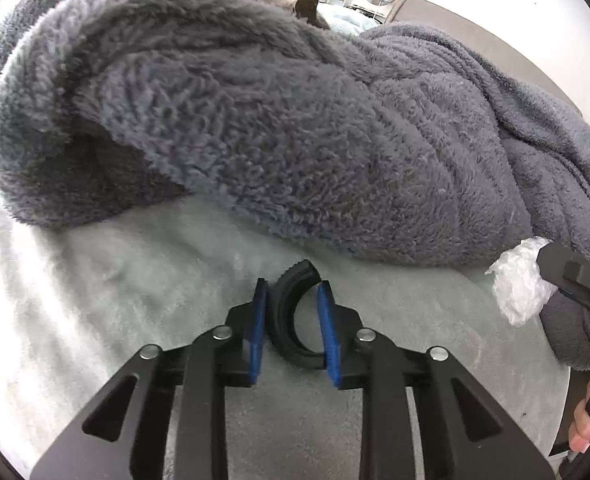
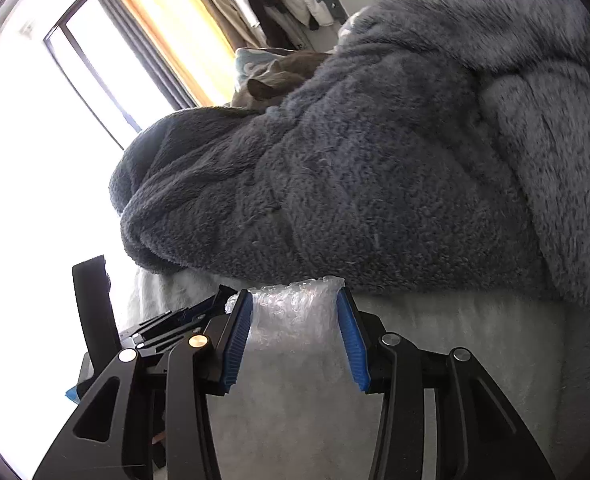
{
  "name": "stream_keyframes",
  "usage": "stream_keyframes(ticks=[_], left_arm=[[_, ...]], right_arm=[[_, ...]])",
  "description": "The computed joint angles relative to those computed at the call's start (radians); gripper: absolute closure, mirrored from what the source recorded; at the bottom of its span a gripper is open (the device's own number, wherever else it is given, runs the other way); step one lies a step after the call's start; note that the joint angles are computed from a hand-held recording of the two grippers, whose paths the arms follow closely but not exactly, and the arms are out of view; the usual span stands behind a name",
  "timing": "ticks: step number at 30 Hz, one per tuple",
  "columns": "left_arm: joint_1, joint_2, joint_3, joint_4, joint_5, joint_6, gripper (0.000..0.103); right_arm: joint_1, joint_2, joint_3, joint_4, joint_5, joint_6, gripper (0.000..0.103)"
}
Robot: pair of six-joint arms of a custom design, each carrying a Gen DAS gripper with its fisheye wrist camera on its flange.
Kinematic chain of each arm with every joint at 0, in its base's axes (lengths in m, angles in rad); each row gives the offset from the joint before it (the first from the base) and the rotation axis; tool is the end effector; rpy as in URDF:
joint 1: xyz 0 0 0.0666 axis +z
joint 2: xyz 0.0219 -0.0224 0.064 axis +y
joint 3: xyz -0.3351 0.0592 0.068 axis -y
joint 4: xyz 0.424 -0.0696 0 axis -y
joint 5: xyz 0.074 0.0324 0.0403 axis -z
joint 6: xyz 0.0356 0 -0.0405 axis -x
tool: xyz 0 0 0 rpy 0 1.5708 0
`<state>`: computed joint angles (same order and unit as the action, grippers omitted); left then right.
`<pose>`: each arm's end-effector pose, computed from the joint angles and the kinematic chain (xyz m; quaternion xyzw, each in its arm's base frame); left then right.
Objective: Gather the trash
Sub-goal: 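Grasp a black tape core with the left tool while the right grasps a bubble-wrap roll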
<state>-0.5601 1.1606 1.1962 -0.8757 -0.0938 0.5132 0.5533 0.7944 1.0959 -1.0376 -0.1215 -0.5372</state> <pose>0.3805 -0.2351 0.3985 0.0051 0.9331 -0.1448 0.3291 0.2714 0.1722 0.4697 -0.0320 0.9123 0.2573 0.3171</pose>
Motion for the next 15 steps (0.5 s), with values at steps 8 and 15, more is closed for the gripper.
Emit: stream_keyframes(ticks=[8, 15], left_arm=[[-0.036, -0.049, 0.006, -0.051, -0.039, -0.019, 0.078], [-0.085, -0.109, -0.015, -0.095, -0.083, -0.049, 0.078]], right_arm=[[0.036, -0.012, 0.029, -0.042, 0.042, 0.025, 0.059], [0.078, -0.032, 0.037, -0.084, 0.085, 0.044, 0.059]])
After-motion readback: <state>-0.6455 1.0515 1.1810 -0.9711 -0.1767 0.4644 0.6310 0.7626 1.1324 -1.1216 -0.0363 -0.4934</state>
